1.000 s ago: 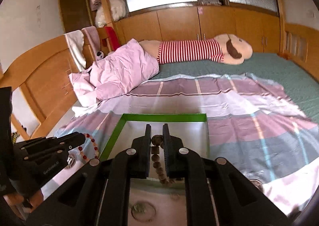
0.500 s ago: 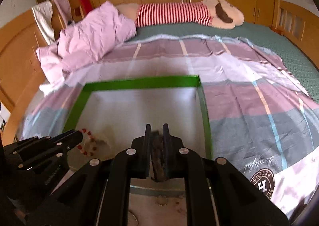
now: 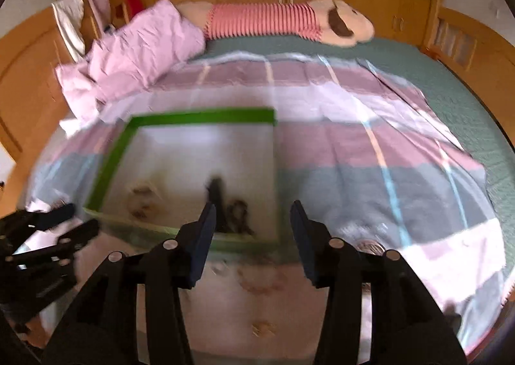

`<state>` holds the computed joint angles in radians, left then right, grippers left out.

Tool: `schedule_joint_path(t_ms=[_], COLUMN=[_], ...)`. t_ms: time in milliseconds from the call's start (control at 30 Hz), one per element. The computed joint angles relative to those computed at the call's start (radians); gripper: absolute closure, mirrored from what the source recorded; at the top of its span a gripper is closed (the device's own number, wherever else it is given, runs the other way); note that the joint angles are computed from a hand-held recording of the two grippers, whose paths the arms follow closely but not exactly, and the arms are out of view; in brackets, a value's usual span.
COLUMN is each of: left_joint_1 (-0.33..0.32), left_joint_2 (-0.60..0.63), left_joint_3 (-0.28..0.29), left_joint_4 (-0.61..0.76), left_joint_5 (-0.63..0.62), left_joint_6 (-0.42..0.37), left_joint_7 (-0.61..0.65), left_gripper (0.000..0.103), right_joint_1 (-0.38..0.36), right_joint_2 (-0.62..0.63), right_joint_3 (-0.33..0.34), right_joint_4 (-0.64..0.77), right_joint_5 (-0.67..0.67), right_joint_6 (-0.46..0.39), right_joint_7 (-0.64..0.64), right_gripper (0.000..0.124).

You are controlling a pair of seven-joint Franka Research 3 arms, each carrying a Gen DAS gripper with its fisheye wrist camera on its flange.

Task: Organize jewelry
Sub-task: 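Carry both bracelets into the green box and open both grippers, then move the left tool to the silver bangle while the right moves toward the gold charm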

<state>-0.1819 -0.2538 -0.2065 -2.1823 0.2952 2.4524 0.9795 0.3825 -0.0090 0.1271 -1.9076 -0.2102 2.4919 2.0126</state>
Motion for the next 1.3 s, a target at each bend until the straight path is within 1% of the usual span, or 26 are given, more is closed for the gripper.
schedule_joint_path(t_ms=[100,133,167,200,233,267,300,400,467,567,600,700,800,867,933,1000,1100,1200,1300], left_joint_1=[-0.014,-0.022,-0.026,-0.027,-0.029,-0.031,-0.033,-0.04,-0.045,-0.046,-0.047,-0.046,-0.047,-0.052,-0.059,-0.067,-0.078,-0.086,-0.085], left_joint_2=[-0.022,-0.028,-0.03,-0.027,-0.017,-0.006,0.018,0.067,0.095,0.116,0.12,0.133,0.149,0.162,0.176,0.195,0.22,0.239,0.245], left_joint_3=[-0.001,0.003,0.002,0.0,-0.007,-0.011,-0.021,-0.027,-0.019,0.0,0.009,0.012,-0.004,-0.012,-0.02,-0.028,-0.037,-0.041,-0.035], left_joint_4=[-0.028,-0.042,-0.05,-0.053,-0.053,-0.05,-0.034,-0.005,0.01,0.014,0.013,0.016,0.028,0.038,0.05,0.065,0.079,0.09,0.086], left_joint_5=[-0.03,-0.052,-0.064,-0.066,-0.062,-0.054,-0.034,-0.012,-0.04,-0.118,-0.163,-0.223,-0.193,-0.178,-0.161,-0.145,-0.106,-0.062,-0.084], left_joint_6=[-0.032,-0.033,-0.033,-0.034,-0.039,-0.047,-0.073,-0.116,-0.134,-0.134,-0.127,-0.117,-0.124,-0.126,-0.134,-0.148,-0.16,-0.172,-0.16], left_joint_7=[0.002,0.006,0.004,-0.001,-0.006,-0.004,0.002,0.014,0.031,0.059,0.08,0.104,0.093,0.096,0.094,0.094,0.089,0.076,0.085], left_gripper=[0.051,0.044,0.034,0.029,0.025,0.025,0.025,0.025,0.025,0.025,0.025,0.024,0.019,0.017,0.016,0.016,0.015,0.015,0.015], right_joint_1=[-0.003,-0.002,0.001,0.006,0.011,0.017,0.022,0.024,0.023,0.022,0.022,0.019,0.015,0.009,0.002,0.0,0.006,0.007,0.009], right_joint_2=[0.008,0.024,0.041,0.058,0.071,0.08,0.086,0.083,0.081,0.091,0.094,0.098,0.096,0.1,0.119,0.139,0.154,0.151,0.149], right_joint_3=[-0.004,-0.003,-0.002,-0.002,-0.003,-0.004,-0.006,-0.014,-0.018,-0.02,-0.022,-0.026,-0.028,-0.03,-0.033,-0.034,-0.038,-0.04,-0.04], right_joint_4=[0.0,0.014,0.031,0.046,0.055,0.06,0.065,0.062,0.059,0.071,0.076,0.083,0.079,0.076,0.087,0.103,0.121,0.12,0.119], right_joint_5=[0.068,0.091,0.1,0.1,0.093,0.078,0.065,0.077,0.084,0.08,0.08,0.085,0.101,0.124,0.157,0.18,0.174,0.177,0.173], right_joint_6=[-0.106,-0.157,-0.203,-0.241,-0.268,-0.285,-0.294,-0.285,-0.28,-0.296,-0.303,-0.314,-0.307,-0.293,-0.291,-0.308,-0.332,-0.331,-0.339], right_joint_7=[-0.044,-0.061,-0.075,-0.082,-0.085,-0.083,-0.077,-0.063,-0.056,-0.052,-0.051,-0.049,-0.051,-0.059,-0.067,-0.077,-0.066,-0.065,-0.069], right_gripper=[0.076,0.074,0.071,0.066,0.066,0.066,0.066,0.065,0.063,0.062,0.062,0.061,0.056,0.056,0.056,0.056,0.056,0.056,0.056])
